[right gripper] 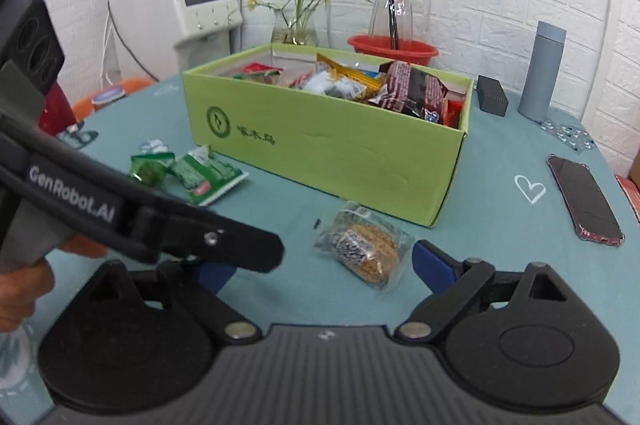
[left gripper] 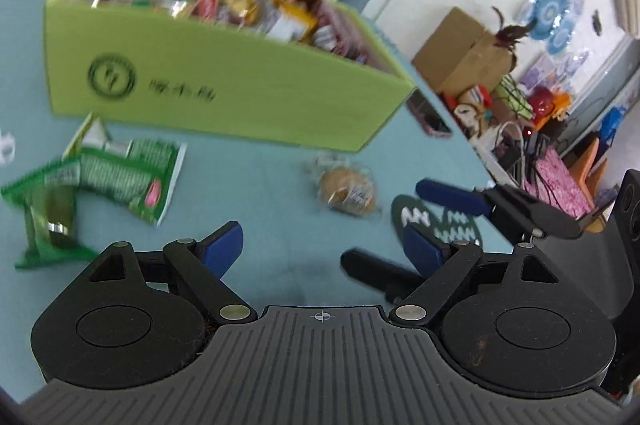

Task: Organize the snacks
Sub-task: 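Reach the left gripper to the clear round biscuit packet and grasp it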

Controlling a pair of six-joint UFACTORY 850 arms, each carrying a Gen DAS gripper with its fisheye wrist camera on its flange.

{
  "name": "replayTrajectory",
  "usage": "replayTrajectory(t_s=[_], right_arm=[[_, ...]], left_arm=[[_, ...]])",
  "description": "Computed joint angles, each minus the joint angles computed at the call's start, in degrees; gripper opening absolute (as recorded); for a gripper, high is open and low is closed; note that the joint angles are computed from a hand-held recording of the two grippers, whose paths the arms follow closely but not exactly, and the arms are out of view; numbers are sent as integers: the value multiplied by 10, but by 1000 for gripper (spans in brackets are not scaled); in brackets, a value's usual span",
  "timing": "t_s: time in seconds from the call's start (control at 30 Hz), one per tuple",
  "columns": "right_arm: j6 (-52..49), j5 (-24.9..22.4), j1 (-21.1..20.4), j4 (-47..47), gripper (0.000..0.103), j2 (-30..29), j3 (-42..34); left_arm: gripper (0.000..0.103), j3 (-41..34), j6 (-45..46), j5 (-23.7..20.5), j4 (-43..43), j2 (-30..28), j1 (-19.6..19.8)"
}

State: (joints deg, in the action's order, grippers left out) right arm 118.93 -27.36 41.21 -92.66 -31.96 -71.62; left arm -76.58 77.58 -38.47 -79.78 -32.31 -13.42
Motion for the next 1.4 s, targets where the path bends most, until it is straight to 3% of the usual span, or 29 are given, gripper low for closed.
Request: replayTrajectory(t_s=[0.1, 0.27, 0.37, 0.4, 0.43, 0.5, 0.57, 0.8, 1.0, 1.07, 1.23, 1.4], right_arm=[[-35, 19, -15, -2, 93, -15, -20], [-45, 75, -49, -25, 93, -39, -41], [-55, 100, -57, -8, 93, -48, -45], [-59, 103, -55, 1, 93, -47, -43], [-57, 104, -51, 6, 93, -44, -39], [-33, 108, -38, 4, 94, -35, -29], [-33, 97, -20, 18, 94, -28, -22], [-29, 40, 53, 66, 94, -23, -21], [-11, 14, 114, 90, 94, -17, -17], [-9, 17, 125, 93, 93, -9, -7], [36, -52, 149, 90, 93, 8, 11], [90, -61, 139, 75, 93, 8, 17]], left_arm=[[65, -34, -45, 5, 24, -19, -6], [58, -132, -109, 2, 89, -79, -33], [43, -175, -156, -9, 143, -112, -46], [38, -172, -143, -6, 137, -112, -47], [27, -160, -124, 4, 132, -105, -49], [26, -145, -107, 1, 137, -95, -48], [15, -126, -95, -15, 136, -83, -43], [15, 12, 2, -11, 81, 3, -15], [17, 129, 70, -33, 37, 78, 23], [21, 161, 88, -26, 24, 102, 28], [58, 201, 150, -6, -48, 142, 35], [56, 179, 126, -5, -43, 130, 32]])
